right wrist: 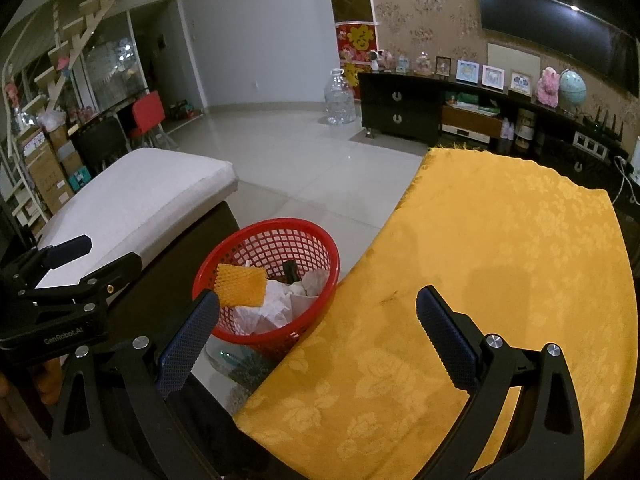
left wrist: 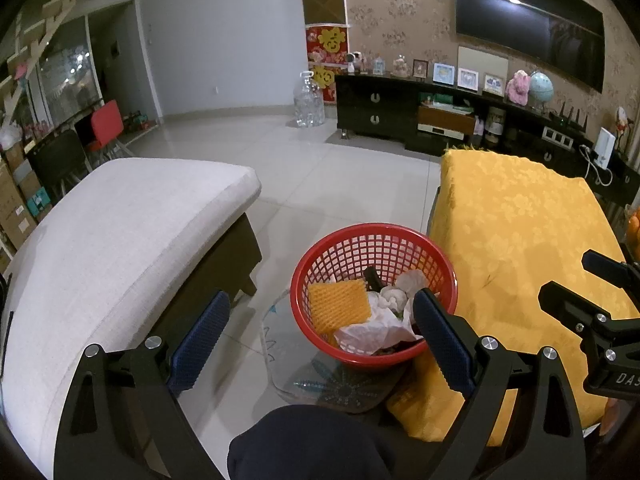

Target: Collect trash

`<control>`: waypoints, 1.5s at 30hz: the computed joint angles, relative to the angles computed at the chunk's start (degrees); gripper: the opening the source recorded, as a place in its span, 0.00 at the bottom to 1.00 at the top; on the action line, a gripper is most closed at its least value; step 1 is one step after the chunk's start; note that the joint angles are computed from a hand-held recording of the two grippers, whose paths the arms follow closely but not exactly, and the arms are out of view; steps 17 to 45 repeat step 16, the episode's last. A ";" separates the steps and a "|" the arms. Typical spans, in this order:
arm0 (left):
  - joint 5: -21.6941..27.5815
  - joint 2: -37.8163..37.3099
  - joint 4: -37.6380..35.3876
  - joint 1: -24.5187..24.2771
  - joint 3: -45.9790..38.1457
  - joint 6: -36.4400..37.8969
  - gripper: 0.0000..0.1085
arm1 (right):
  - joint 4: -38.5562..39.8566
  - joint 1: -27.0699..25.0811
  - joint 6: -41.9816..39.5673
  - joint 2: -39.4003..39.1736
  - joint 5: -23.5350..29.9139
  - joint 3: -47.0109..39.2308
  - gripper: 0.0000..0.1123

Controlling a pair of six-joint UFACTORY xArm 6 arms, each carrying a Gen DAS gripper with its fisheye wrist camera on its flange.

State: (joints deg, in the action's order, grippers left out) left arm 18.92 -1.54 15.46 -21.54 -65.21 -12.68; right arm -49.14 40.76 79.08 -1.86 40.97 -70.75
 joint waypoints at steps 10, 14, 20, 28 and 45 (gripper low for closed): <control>0.55 -0.16 -3.17 -1.09 1.32 2.89 0.82 | -2.60 0.31 5.50 -5.83 2.75 7.73 0.85; 2.50 0.19 -3.22 -1.61 1.26 2.82 0.82 | -2.49 -0.69 10.13 -14.93 9.20 17.57 0.85; 3.11 -0.19 -2.49 -1.98 1.85 2.23 0.82 | -1.21 -1.54 12.13 -22.60 15.50 25.47 0.85; 3.11 -0.19 -2.49 -1.98 1.85 2.23 0.82 | -1.21 -1.54 12.13 -22.60 15.50 25.47 0.85; 3.11 -0.19 -2.49 -1.98 1.85 2.23 0.82 | -1.21 -1.54 12.13 -22.60 15.50 25.47 0.85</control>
